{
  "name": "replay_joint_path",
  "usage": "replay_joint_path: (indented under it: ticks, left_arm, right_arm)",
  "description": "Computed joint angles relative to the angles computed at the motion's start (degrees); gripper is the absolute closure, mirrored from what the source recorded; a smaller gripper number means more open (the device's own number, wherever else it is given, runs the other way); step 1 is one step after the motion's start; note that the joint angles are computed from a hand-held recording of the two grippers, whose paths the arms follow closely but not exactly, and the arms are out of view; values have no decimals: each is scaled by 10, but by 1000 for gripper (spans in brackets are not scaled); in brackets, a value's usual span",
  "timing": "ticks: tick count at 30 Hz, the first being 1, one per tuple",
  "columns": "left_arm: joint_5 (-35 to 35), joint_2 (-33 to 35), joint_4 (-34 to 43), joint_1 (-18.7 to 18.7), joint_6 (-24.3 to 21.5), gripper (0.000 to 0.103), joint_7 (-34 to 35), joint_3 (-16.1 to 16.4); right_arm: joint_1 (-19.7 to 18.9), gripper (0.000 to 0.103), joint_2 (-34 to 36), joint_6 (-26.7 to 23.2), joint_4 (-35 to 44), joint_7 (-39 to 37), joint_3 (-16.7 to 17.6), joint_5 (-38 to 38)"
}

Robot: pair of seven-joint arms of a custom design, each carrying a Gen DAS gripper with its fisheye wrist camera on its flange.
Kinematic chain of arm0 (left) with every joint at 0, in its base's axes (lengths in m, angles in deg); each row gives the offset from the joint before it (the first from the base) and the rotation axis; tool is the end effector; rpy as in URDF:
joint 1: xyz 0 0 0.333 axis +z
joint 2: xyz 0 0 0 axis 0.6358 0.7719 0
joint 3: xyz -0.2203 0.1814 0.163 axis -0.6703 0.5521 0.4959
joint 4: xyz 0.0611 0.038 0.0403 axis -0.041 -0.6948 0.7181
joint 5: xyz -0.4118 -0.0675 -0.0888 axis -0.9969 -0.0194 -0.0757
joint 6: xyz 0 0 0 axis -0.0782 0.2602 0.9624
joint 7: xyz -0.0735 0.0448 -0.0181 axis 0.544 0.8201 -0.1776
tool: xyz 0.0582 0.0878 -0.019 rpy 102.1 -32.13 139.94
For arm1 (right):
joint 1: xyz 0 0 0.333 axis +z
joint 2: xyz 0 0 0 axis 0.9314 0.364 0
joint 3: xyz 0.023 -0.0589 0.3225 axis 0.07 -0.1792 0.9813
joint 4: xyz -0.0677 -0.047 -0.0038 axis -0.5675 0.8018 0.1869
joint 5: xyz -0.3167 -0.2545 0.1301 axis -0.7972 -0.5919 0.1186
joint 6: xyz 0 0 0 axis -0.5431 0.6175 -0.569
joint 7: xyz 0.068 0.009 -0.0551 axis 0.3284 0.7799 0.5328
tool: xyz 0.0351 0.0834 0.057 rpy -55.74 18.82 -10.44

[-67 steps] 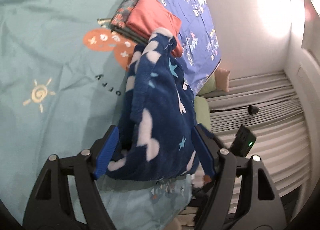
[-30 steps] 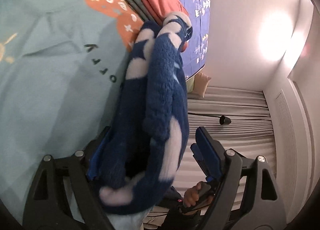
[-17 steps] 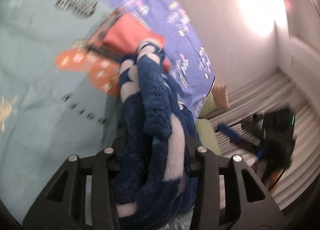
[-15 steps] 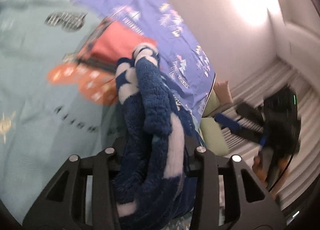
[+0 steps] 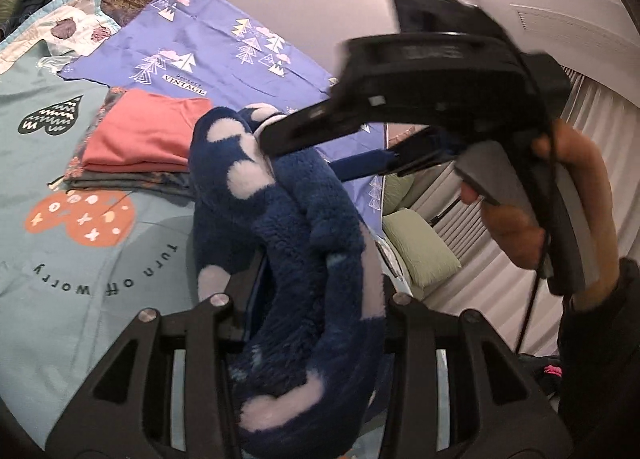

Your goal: Fold small clothes

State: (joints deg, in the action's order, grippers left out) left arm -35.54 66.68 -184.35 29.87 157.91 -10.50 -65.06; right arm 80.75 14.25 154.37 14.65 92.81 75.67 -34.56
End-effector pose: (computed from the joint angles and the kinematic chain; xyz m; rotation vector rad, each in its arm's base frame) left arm 0.5248 -0.2333 0.4418 -1.7946 1.5584 -1.7829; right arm 0.7290 0.1656 0.5893 -2.4814 1.3637 -0.1071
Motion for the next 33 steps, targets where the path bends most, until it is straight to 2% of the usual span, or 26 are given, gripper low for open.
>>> replay_joint_path:
  ticks: [2,3,5,7,8,9,10,13,15,19,28,30,33]
  left_arm:
    - [-4,-1,4,-3,-4,62,0,-2]
    - [-9,-3,2,-6,-6,62,3,-3]
    - [-17,-3,5,-11,-11,62,10,-5]
    - [-28,-7,4,-17,-18,62,21,-6]
    - [-33,-9,5,-19,-25,62,27,-6]
    - [-40,-11,6,-22,-32,62,33,-7]
    - [-35,-12,7,-22,-38,62,30,-8]
    - [-4,-9,17,-16,-34,62,1,-11]
    - [15,-12,30,-17,-49,62,-7,-14]
    - [21,-14,64,-31,-87,62,6,-20]
    - [34,22,154,-74,-144,60,23,-34]
    - [74,43,187,-66,-163,60,-6,-53]
    - [160,86,242,-21,-191,59,-73,-110]
  right_arm:
    - [9,20,53,-71,79,29,-4,-19]
    - [12,20,66,-88,98,37,-6,-25]
    - [28,20,89,-113,123,46,-14,-57]
    - [45,20,101,-118,128,42,-23,-95]
    - [49,23,104,-117,126,44,-26,-105]
    - [49,31,102,-112,119,50,-26,-104]
    - [47,55,97,-105,109,54,-26,-104]
    - [34,61,66,-76,64,33,-18,-88]
    - [17,62,53,-73,52,27,-15,-65]
    - [-13,62,54,-92,76,15,-11,-26]
    - [-117,62,27,-110,64,-27,-6,103]
    - [-141,62,26,-109,57,-39,-8,129]
    - [-169,61,35,-114,56,-45,-10,159]
